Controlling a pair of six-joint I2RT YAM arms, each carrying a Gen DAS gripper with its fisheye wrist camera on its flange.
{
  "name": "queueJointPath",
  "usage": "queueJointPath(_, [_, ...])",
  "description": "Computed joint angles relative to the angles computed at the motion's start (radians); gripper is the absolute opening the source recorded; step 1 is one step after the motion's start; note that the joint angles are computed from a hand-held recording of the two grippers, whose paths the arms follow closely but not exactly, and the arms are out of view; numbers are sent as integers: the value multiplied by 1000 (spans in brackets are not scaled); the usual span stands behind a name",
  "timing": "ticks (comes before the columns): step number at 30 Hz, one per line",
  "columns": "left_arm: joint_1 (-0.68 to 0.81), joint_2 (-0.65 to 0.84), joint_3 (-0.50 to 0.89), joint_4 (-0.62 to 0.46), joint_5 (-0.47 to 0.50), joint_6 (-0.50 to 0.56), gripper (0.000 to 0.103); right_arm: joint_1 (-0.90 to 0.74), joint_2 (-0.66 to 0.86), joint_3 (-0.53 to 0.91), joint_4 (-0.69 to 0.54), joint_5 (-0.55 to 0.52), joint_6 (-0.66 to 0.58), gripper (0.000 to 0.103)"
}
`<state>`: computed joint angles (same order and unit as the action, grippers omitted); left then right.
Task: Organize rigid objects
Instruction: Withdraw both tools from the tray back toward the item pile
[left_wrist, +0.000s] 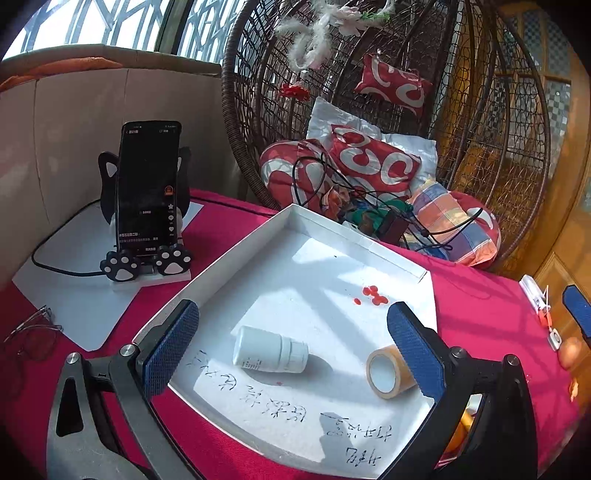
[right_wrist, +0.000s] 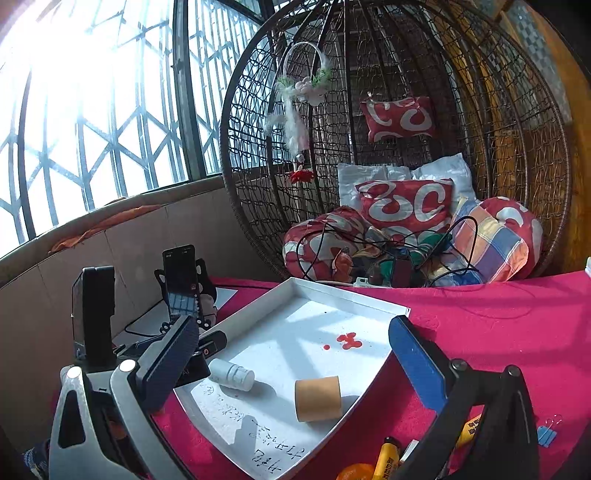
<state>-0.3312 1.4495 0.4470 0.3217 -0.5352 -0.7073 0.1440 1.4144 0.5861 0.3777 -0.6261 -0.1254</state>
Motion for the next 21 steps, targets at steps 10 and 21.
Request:
queueJointPath(10, [-168, -42, 17, 49, 23, 72, 103, -418, -98, -88, 577, -404, 595, 103])
queueJointPath(21, [-339, 213, 178, 2, 257, 237, 103, -605, 40, -49, 433, -464, 409, 103])
